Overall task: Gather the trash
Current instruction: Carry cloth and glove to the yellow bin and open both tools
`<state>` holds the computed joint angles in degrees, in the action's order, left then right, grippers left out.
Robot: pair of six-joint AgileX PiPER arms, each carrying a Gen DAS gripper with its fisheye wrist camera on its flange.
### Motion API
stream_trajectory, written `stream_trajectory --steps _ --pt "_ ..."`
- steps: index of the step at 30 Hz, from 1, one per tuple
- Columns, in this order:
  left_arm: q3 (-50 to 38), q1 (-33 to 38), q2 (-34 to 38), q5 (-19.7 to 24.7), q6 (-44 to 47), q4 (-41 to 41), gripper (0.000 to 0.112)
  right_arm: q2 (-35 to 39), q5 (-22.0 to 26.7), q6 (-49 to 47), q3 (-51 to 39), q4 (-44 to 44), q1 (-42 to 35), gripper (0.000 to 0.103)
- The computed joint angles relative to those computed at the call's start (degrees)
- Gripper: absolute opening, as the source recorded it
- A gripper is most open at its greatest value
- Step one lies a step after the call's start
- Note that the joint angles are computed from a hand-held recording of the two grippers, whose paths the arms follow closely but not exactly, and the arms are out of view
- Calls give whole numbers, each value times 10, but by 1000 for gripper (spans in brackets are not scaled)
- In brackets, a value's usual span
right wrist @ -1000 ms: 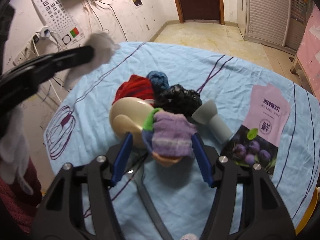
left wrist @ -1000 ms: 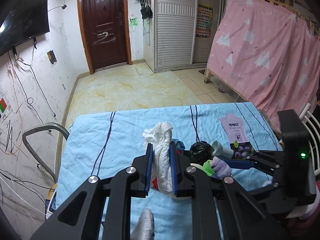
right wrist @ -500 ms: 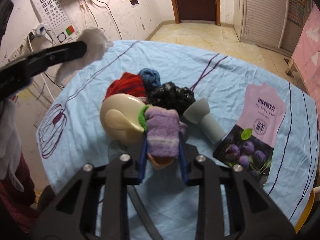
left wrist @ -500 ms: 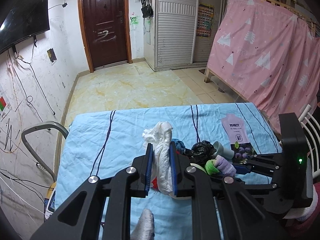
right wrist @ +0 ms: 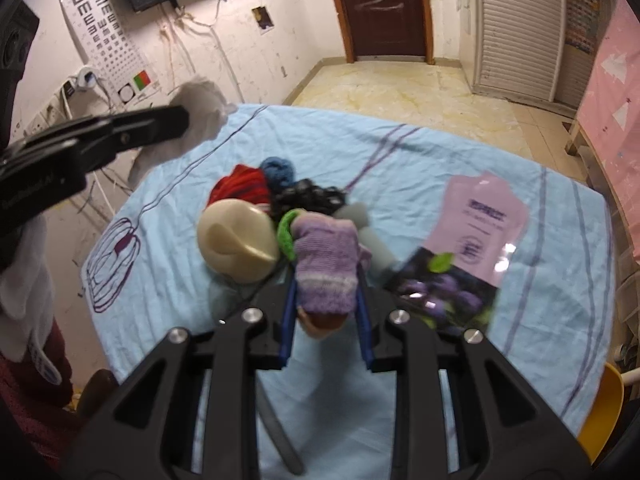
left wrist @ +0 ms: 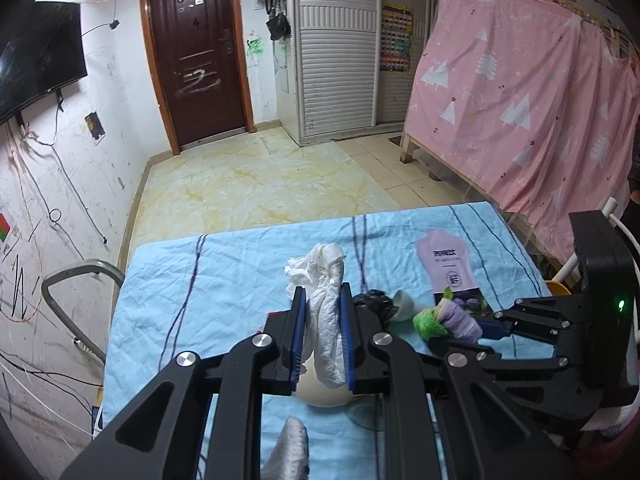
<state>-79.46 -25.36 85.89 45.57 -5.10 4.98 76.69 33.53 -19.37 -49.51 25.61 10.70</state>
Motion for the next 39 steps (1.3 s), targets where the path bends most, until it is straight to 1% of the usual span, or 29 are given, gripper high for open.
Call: stream_trajectory --steps 9,13,19,22,26,28,35,38,39 --pt "-54 -90 39 26 -59 53 7 -60 47 -158 52 109 -173 24" --pt "-87 -135 64 44 -84 76 7 -73 81 -246 71 163 -274 24" --pt "-146 -194 113 70 -106 94 7 -65 137 -362 88 221 -418 24" --pt "-182 -218 142 84 -110 94 7 -59 150 -398 94 230 -469 24" --pt "-228 -250 184 104 -116 104 7 -36 178 -456 93 256 -546 24" --pt "-251 -263 203 114 -118 107 7 -29 184 -473 94 263 -571 24" --pt "-378 -308 297 174 -113 107 7 12 197 -538 95 285 -651 24" --pt "-460 -328 352 213 -103 98 7 36 185 -563 98 291 -675 24" --pt "-502 -337 379 232 -98 92 7 45 181 -569 99 293 -681 24"
